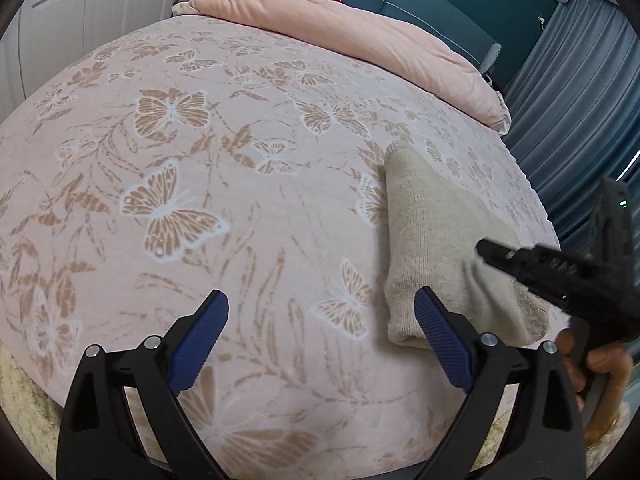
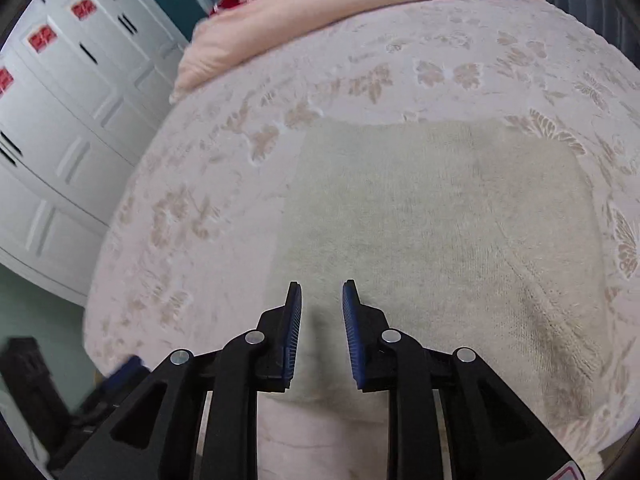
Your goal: Fold small clothes
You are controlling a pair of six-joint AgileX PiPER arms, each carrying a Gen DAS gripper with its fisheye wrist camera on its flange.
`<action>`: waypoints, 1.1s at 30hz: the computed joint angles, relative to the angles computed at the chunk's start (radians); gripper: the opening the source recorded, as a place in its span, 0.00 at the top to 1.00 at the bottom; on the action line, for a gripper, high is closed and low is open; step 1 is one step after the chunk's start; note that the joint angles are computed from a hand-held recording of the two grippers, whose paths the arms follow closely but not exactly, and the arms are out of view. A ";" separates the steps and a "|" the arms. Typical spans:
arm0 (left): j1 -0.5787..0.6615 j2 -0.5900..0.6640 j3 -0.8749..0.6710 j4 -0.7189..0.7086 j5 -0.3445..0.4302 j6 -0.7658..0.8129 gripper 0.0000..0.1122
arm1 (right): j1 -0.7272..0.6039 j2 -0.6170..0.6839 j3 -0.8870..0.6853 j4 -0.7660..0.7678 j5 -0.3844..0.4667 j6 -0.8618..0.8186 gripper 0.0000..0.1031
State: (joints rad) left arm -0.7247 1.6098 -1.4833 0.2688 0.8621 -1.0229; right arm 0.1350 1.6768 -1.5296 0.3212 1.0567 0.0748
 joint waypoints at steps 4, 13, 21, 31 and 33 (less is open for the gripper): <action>-0.009 0.048 -0.081 -0.029 -0.007 0.023 0.18 | -0.022 -0.007 0.050 0.027 -0.030 -0.044 0.87; -0.021 0.177 -0.248 -0.123 -0.009 0.096 0.16 | -0.371 -0.123 0.311 0.016 -0.086 -0.172 1.00; -0.023 0.316 -0.410 -0.276 -0.015 0.186 0.14 | -0.510 -0.207 0.198 0.192 -0.033 -0.173 0.52; 0.138 0.625 -0.612 -0.747 -0.019 0.331 0.12 | -0.526 0.015 0.236 0.291 -0.032 -0.278 0.23; 0.141 0.650 -0.624 -0.761 -0.042 0.332 0.12 | -0.547 0.030 0.258 0.361 -0.041 -0.326 0.15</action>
State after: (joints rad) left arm -0.5842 2.2596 -2.1069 -0.4919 0.8204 -0.6905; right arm -0.4121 1.7069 -1.2717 0.6822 1.0157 -0.2512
